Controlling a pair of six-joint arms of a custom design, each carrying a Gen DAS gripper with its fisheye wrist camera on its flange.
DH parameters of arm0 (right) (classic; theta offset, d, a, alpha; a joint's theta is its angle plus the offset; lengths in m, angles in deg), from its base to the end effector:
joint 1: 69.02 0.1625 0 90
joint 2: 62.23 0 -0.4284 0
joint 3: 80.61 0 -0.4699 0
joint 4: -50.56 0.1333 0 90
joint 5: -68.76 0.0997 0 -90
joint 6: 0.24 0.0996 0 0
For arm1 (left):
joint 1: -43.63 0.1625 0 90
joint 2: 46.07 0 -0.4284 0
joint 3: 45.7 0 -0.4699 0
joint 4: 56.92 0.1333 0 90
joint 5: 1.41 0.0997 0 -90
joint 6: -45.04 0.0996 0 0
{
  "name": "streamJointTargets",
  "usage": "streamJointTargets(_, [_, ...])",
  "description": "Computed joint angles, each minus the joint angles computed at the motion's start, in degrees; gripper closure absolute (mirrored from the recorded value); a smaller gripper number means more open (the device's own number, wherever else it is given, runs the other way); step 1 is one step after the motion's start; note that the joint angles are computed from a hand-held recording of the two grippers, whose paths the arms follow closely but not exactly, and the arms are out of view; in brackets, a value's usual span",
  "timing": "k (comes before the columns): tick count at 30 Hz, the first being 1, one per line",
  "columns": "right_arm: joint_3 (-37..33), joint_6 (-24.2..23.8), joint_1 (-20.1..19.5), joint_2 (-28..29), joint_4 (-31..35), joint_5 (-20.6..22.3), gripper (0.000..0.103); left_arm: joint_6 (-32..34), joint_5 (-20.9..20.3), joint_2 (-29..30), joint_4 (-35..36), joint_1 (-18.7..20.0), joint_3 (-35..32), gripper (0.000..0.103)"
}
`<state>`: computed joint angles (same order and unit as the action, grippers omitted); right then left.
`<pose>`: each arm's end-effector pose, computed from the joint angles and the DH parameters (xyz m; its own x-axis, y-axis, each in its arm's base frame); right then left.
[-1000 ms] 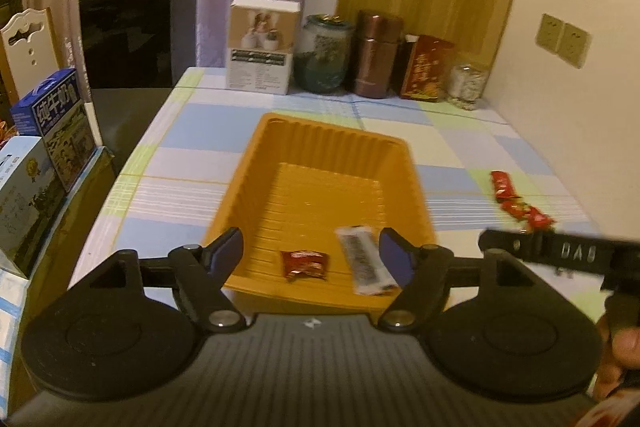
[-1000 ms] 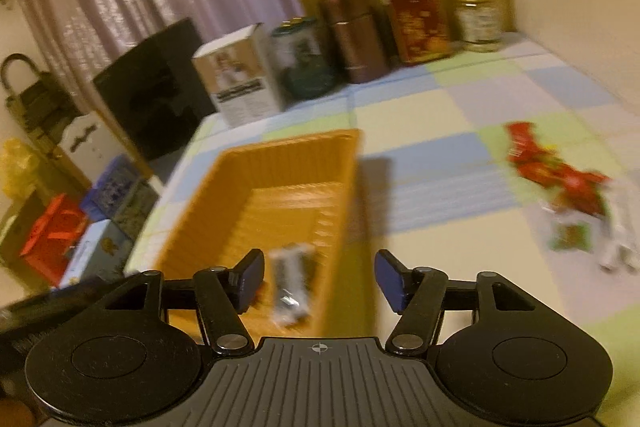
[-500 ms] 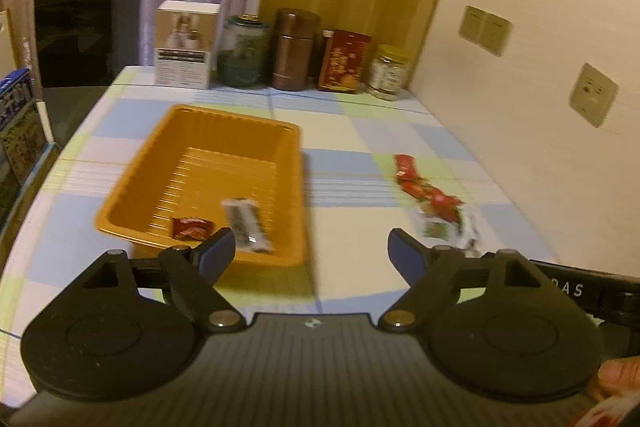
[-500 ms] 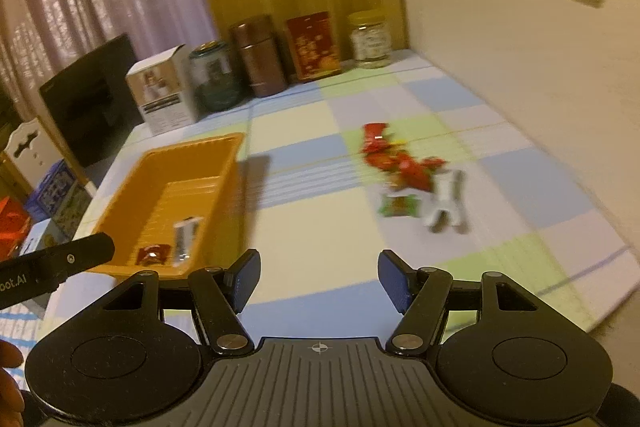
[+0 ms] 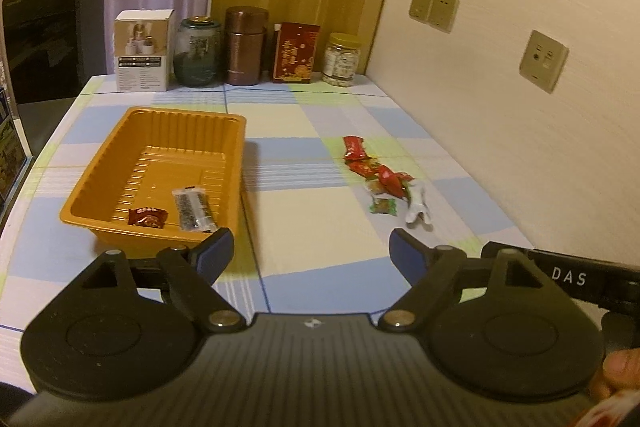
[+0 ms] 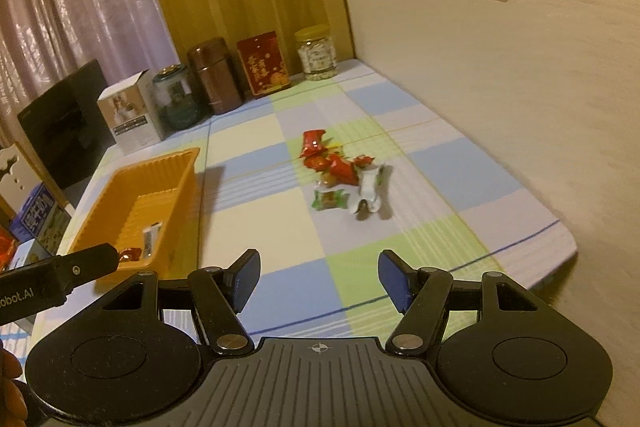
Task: Organize snacks
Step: 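Move both open tools back toward the remaining snack pile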
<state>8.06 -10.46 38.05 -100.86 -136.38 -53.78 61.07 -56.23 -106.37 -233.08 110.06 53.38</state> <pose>0.3010 -0.7087 0.0852 -0.8710 0.0101 0.4912 -0.3608 0.6655 -0.6534 -0.1075 -0.7233 0.2585 -0.8082 0.1120 -0.5782 0.5139 0.6136 -0.5995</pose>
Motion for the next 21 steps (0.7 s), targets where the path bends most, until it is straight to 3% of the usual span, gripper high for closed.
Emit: streamJointTargets(21, [2.5, 0.1, -0.4, -2.1, -2.0, -0.7, 0.038, 0.3, -1.1, -0.4, 0.4, -1.3, 1.4, 0.019])
